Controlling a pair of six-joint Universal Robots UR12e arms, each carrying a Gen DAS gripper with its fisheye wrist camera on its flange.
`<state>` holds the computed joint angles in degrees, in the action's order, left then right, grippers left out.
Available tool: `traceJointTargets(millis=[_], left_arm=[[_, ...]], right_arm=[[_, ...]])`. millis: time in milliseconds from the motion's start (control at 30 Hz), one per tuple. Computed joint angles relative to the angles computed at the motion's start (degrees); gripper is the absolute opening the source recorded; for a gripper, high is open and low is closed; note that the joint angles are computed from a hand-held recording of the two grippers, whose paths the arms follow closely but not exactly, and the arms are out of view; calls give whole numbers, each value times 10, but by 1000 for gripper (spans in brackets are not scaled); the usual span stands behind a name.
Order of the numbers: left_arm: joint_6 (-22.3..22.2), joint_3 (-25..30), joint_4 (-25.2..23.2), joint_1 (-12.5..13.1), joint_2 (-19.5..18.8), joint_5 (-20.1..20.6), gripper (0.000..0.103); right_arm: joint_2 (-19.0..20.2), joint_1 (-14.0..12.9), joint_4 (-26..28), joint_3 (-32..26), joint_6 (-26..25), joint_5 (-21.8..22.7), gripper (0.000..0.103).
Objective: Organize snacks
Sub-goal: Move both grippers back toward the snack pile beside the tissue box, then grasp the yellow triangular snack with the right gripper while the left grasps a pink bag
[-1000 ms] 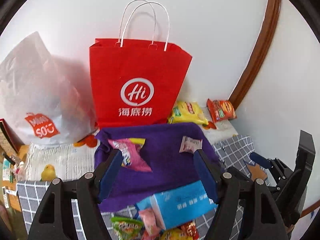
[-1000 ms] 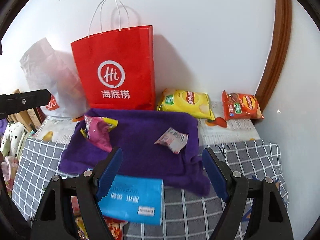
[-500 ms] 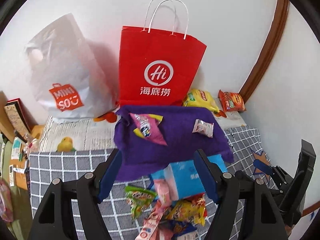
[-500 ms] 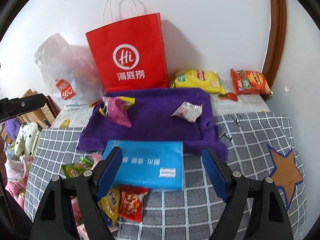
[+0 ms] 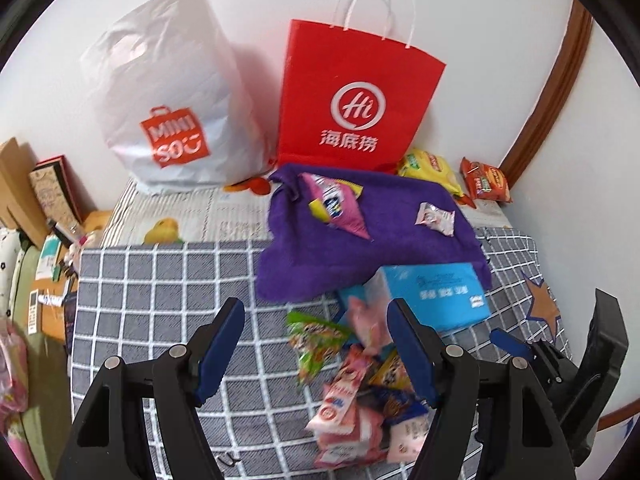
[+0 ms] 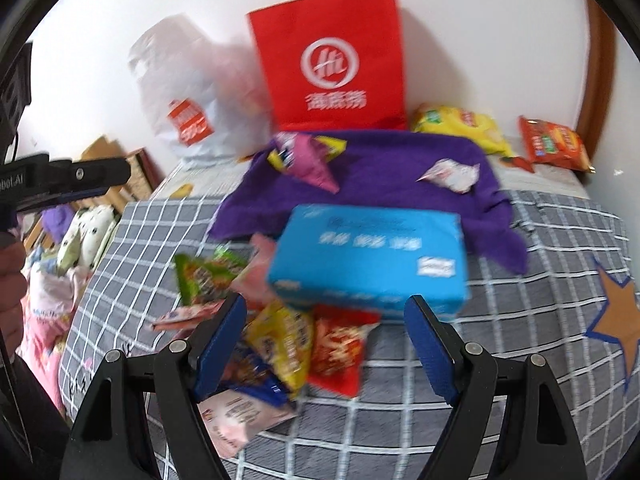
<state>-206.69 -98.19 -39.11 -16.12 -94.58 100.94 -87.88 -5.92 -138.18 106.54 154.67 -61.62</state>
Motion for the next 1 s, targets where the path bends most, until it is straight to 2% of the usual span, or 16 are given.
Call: traceJointTargets(millis=[333,400,467,533,600,800,1000], left_arm=[[-32,-47,-13,6,25,-1,72],[-35,-54,-13,7,28,-2,72],[-37,-58,-11,6,30,-3,72],[-38,-64,-2,5,31,-8,72],[-38,-68,1,3,30,-12,72],[-34,-69,4,-4,21,-37,72],[-14,-67,1,-16,7,-64,72]], right_arm=[[11,28,4,15,-32,-23,81],[16,32,8,14,-33,-28,78],[21,35,12,13,-36,-27,62],[24,37,20,10,-42,-29,50],[25,38,16,12,-44,-33,44],[8,16,10,25,-45,6,36],[-21,-19,-45,54,-32,28,36]])
